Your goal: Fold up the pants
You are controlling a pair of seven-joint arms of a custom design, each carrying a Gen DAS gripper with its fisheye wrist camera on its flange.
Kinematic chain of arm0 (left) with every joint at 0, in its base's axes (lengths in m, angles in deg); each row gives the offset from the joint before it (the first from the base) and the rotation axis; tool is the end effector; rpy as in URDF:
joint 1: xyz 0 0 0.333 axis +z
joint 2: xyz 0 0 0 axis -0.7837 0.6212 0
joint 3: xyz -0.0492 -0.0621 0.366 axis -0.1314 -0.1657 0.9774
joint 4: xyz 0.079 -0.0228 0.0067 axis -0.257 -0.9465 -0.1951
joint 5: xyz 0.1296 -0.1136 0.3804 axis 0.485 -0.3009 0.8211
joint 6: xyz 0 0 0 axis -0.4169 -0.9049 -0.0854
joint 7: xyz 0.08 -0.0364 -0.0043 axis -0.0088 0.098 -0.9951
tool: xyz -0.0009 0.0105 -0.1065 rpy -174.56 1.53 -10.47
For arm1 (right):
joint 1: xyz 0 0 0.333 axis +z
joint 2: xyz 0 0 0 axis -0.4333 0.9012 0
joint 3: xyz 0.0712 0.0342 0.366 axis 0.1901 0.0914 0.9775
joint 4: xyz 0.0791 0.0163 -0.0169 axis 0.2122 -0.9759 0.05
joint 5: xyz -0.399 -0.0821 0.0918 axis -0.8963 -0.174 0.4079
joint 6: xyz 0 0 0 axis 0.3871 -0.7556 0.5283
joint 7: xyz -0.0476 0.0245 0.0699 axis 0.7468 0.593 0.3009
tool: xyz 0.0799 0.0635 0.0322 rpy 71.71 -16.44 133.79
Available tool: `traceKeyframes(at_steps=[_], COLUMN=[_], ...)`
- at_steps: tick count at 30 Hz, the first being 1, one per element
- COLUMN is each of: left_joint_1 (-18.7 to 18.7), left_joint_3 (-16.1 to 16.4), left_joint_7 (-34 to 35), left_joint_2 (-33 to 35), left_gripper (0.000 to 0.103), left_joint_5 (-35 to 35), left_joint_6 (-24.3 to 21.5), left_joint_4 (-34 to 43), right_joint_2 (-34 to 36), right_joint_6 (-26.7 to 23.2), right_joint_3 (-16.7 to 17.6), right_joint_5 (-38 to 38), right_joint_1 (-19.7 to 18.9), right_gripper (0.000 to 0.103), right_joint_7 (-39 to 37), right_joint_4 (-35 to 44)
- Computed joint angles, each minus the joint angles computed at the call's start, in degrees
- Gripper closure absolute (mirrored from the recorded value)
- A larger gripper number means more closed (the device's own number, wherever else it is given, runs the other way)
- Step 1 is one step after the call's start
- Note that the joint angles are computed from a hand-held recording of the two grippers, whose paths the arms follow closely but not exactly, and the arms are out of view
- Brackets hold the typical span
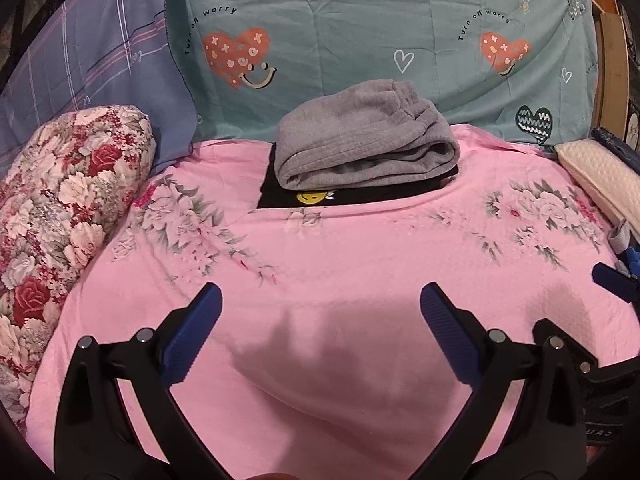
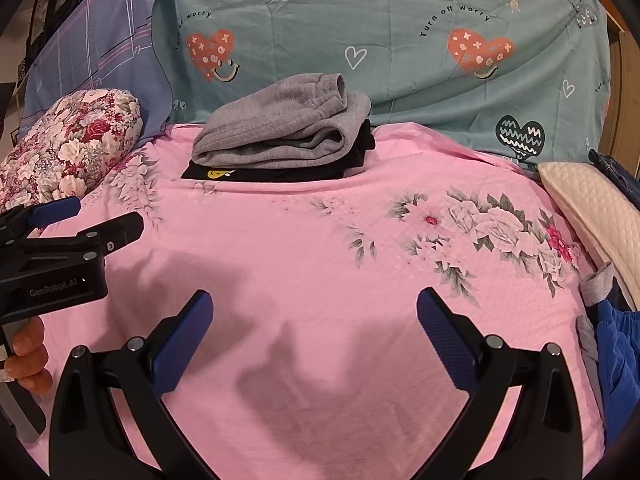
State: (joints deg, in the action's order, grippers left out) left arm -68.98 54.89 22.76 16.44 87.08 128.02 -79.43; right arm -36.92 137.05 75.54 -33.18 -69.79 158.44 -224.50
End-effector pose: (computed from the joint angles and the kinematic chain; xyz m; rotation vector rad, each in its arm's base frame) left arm 0.5170 -0.3428 0.4988 -1.4448 1.8112 -0.8575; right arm 0.4559 0.1876 0.4801 -1.6065 1.6725 -0.8462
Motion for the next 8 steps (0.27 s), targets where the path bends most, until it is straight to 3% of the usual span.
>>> traceKeyframes(at_steps=[3,6,8], left_joint_1=[-1.75,-1.10,-1.17], left_joint_3=[-0.77,-0.58,-0.61], left_joint_7=[-1.95,-1.12,-1.57], left_joint_2=[0.25,0.13,0.09], left_gripper=[0.002,0.002,0.002], left_joint_5=[3.99,3.01,2.91], left_joint_6=[-8.75,-5.82,-6.49], left_joint_4=[1.02,0.87,0.83], right_joint_2=[-0.40,-1.55,-2.42], right_joint_6=[0.89,2.16,2.44], right_joint_3=[-0.03,0.50,1.06], right_joint_5=[0.39,1.45,2.19], right_joint_1=[-0.05,-0.68,-1.23], right_gripper=[0.001,0.001,0.001], right_joint_7=[0.20,0.27,0.02], right_joint_4=[-0.28,-0.73,-0.87])
